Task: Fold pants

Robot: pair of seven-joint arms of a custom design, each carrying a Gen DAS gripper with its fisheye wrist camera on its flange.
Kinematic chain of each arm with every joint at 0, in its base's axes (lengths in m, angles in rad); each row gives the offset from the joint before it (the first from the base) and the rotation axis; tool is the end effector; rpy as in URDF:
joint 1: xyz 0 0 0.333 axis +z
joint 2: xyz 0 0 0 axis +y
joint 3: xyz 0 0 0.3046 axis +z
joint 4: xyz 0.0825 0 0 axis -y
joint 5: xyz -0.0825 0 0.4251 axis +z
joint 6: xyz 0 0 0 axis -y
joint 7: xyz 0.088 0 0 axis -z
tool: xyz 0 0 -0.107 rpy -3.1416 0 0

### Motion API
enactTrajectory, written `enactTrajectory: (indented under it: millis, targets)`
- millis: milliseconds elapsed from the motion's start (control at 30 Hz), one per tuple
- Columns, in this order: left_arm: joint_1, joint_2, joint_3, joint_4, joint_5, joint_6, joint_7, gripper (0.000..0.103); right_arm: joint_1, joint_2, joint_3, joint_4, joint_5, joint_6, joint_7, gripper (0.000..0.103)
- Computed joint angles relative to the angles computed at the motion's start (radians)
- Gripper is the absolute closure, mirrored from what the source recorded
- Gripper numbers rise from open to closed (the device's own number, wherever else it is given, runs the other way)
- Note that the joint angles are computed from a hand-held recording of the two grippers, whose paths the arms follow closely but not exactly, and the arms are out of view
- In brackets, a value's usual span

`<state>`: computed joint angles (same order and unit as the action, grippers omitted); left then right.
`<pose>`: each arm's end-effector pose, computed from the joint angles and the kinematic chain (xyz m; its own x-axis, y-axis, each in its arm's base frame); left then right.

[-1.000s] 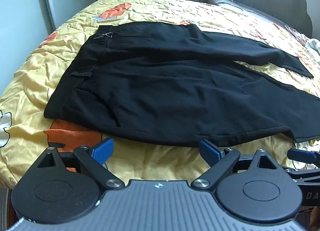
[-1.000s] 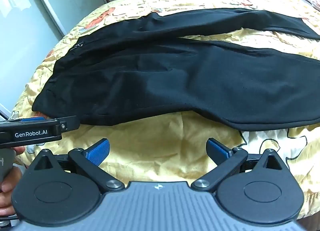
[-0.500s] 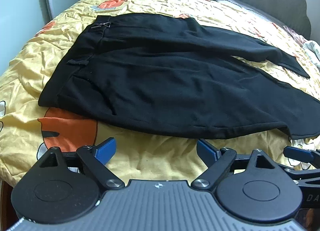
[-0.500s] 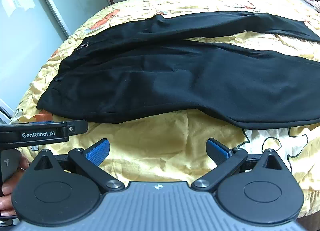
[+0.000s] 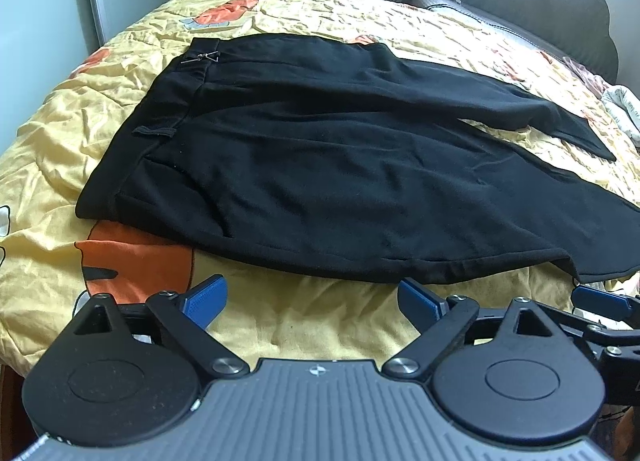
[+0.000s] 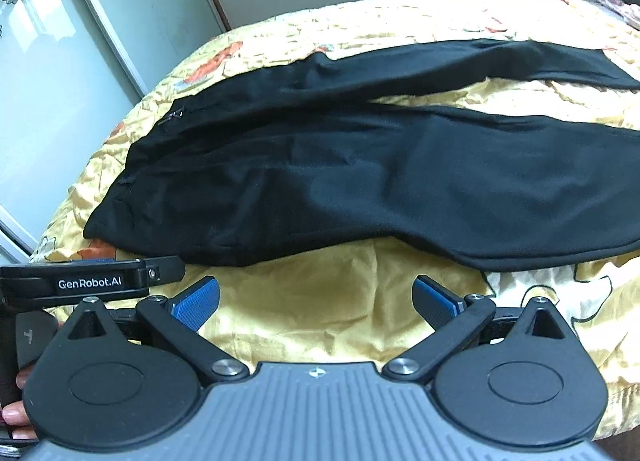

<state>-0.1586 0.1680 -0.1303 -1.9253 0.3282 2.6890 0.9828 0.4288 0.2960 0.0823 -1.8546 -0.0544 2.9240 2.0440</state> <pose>0.6438 -0.1985 0.4393 0.0310 -0.9966 0.0768 -0.8102 -0.0700 -0.5819 0.6165 0.3443 0.4220 0.1791 -0.9372 -0.2994 -0.7730 0.0542 -0.6321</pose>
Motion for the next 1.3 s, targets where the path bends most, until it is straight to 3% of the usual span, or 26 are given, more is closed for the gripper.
enactTrajectory:
  millis: [533, 767, 1000, 1300]
  targets:
    - [0.001, 0.013, 0.000, 0.020, -0.016, -0.044, 0.017, 0.009, -0.015, 0.010, 0.020, 0.006, 0.043, 0.015, -0.061, 0.000]
    - [-0.004, 0.012, 0.003, 0.023, 0.016, -0.047, 0.000, 0.009, 0.002, 0.003, -0.002, -0.006, 0.017, 0.055, -0.047, 0.000]
    - [-0.001, 0.019, -0.001, 0.034, -0.001, -0.059, 0.032, 0.010, -0.019, 0.008, 0.021, 0.001, 0.053, 0.045, -0.078, 0.000]
    - [-0.011, 0.017, 0.011, 0.036, 0.059, -0.044, 0.018, 0.010, 0.022, 0.011, -0.027, -0.003, -0.021, 0.089, -0.037, 0.000]
